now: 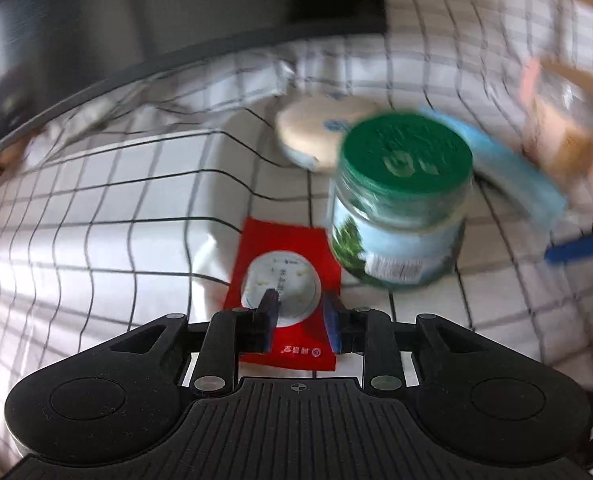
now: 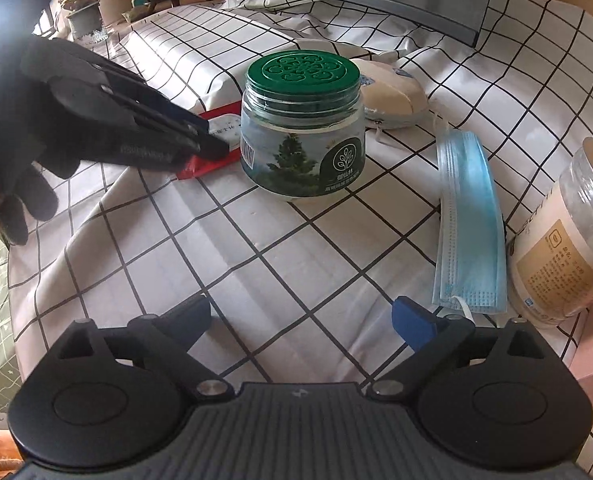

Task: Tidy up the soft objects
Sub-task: 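Close the left tool on the red sachet's edge, then lift the red sachet upright with the left tool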

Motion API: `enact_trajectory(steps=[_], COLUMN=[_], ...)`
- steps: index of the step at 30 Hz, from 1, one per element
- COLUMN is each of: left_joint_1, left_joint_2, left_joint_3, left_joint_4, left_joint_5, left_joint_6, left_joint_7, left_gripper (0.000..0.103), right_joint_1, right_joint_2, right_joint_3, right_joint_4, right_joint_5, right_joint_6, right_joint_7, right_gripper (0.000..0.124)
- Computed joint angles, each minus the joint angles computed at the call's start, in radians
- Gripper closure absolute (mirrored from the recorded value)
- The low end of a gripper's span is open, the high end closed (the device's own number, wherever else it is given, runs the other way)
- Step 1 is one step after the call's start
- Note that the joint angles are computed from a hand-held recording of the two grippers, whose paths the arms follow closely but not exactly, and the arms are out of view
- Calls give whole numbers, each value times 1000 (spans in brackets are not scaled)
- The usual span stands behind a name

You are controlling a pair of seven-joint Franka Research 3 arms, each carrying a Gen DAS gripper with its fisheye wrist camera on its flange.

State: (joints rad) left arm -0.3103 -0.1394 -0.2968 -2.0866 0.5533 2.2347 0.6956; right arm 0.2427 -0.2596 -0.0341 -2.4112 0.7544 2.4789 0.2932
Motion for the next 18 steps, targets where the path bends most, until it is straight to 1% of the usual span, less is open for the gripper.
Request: enact_trajectory(steps=[1, 4, 6, 8, 10, 12, 14, 16, 18], left_joint_1=[-1, -3, -2, 2, 10, 19, 28, 32, 34], left_joint_2=[3, 18, 16, 6, -16, -28, -31, -33, -32], left_joint_3=[-3, -11, -6, 10, 33, 52, 60, 60, 60], left_joint_4=[-4, 17, 16, 3, -32, -52, -56, -56, -56], left_joint_5=[27, 83, 93, 53, -20, -101, -157, -189, -214], left_joint_6=[3, -55, -60, -25, 53, 111, 132, 135, 139], left_joint_7=[19, 45, 48, 64, 91, 117, 143, 181, 221], left_gripper=[72, 72, 72, 72, 72, 71, 69, 68, 63], right_joint_1=[0, -1, -1, -2, -3, -3, -4, -4, -4], right_joint_2=[1, 1, 2, 3, 4, 5, 4, 5, 5], right_joint_3=[0, 0, 0, -1, -1, -1, 0, -1, -1], right_joint_4=[1, 1, 1, 2, 4, 4, 4, 5, 5], right_joint_5=[-1, -1, -1, -1, -3, -2, -4, -3, -2], right_joint_6=[0, 0, 0, -2, -5, -6, -6, -7, -7], right_joint_7=[0, 0, 0, -2, -3, -5, -2, -4, -5], right_gripper=[25, 24, 23, 22, 22, 21, 21, 21, 21])
